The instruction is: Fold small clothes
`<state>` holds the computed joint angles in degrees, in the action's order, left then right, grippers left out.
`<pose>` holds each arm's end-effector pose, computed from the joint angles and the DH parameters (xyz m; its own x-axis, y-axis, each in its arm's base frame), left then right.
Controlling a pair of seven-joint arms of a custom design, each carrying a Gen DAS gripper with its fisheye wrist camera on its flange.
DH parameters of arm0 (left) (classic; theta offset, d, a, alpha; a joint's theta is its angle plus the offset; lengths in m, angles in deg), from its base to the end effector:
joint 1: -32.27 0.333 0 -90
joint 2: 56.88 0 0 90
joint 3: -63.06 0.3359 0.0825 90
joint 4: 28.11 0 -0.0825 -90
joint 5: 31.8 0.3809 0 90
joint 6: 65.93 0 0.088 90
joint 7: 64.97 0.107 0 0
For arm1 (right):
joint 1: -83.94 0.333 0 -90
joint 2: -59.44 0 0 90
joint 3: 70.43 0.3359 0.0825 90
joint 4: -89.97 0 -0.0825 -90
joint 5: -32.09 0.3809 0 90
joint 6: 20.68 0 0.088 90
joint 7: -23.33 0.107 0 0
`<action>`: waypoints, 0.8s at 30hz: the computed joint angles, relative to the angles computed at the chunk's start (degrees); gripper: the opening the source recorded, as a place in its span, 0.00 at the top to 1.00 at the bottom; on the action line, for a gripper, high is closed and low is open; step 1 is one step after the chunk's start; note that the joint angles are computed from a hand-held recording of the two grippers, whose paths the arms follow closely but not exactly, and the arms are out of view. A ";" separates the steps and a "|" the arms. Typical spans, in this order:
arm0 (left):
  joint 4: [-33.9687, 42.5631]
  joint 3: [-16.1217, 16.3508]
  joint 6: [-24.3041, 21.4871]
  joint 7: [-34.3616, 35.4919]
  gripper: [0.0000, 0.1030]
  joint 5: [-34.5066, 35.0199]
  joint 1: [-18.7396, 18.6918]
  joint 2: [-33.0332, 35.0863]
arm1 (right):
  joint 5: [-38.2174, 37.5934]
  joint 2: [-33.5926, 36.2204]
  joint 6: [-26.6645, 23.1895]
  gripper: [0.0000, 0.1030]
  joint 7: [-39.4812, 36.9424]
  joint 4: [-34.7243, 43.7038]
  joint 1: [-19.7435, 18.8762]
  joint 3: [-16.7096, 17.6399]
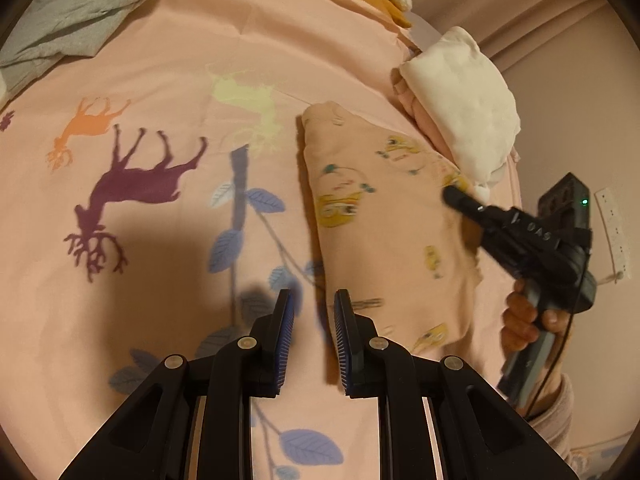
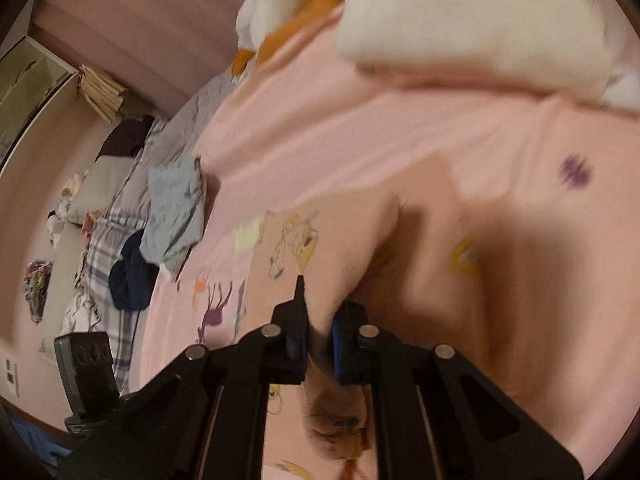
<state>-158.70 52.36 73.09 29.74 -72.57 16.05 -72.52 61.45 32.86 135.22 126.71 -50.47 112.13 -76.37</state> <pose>0.4368 -0.2318 0.5292 -0.1810 -0.8292 0.5288 -0.9517 0.0121 -0.3068 0.4173 0.1449 0.5648 -0.0483 -0.7989 -0.5995 -0.8371 0.3598 -0.4121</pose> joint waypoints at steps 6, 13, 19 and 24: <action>3.15 -1.33 1.13 0.91 0.85 -0.13 -1.45 2.36 | -5.98 -1.25 -5.51 0.88 3.28 -0.67 -4.99 0.44; 5.81 -3.13 2.38 2.57 0.85 0.76 -3.59 5.00 | -13.83 -3.12 -4.08 0.65 10.89 -3.37 -11.15 4.33; 6.03 -4.36 4.69 7.29 0.85 0.80 -5.82 6.76 | -14.64 -1.41 -0.04 0.77 3.32 -1.45 -3.06 -0.99; 6.15 -5.03 2.58 5.64 0.85 3.64 -5.97 9.22 | -17.36 5.76 -3.73 0.89 7.18 1.72 -7.84 2.92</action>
